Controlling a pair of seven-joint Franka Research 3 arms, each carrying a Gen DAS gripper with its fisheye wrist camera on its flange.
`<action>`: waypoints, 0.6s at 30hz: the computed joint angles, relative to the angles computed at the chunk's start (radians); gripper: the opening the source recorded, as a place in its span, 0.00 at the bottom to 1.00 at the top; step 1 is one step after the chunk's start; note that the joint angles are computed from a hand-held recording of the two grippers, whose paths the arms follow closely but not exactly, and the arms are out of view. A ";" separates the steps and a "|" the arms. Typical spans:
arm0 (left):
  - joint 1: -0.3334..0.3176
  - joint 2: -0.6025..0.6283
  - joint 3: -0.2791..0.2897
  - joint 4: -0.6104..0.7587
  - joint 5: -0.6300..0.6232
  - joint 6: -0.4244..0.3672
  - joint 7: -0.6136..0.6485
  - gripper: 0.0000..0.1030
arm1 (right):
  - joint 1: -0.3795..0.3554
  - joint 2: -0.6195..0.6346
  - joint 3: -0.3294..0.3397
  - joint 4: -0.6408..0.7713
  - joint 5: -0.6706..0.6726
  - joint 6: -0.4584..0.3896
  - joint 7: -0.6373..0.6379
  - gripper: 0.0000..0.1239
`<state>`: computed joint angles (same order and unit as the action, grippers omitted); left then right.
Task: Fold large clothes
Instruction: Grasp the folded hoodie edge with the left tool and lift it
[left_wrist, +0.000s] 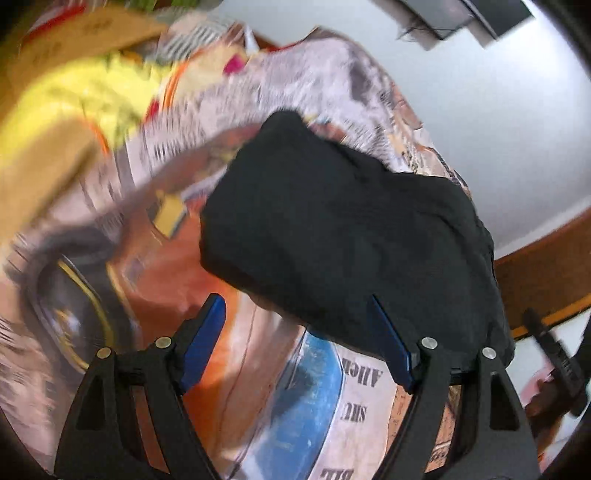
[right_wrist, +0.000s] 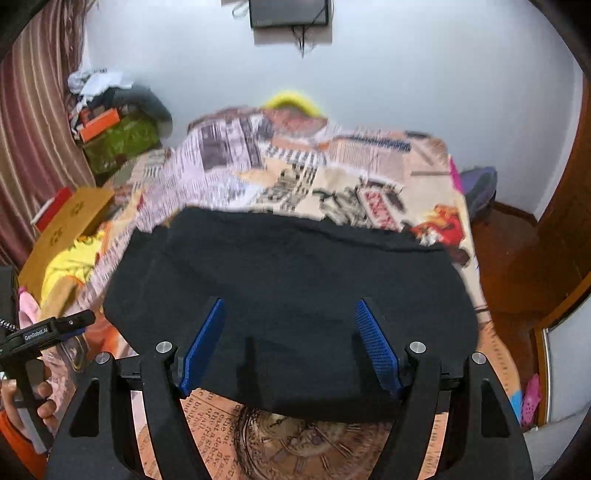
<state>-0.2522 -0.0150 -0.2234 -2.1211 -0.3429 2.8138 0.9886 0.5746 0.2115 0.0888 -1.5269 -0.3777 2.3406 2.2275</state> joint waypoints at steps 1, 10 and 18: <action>-0.004 0.020 0.000 0.007 -0.087 0.012 0.050 0.76 | 0.000 0.006 0.001 0.000 0.007 -0.009 0.002 0.56; 0.077 0.175 -0.100 0.123 -0.653 0.060 0.419 0.76 | -0.007 0.008 -0.005 -0.044 0.030 0.022 -0.001 0.58; 0.058 0.268 -0.100 0.200 -0.537 0.164 0.277 0.76 | -0.004 0.017 -0.006 -0.034 0.030 0.019 0.001 0.59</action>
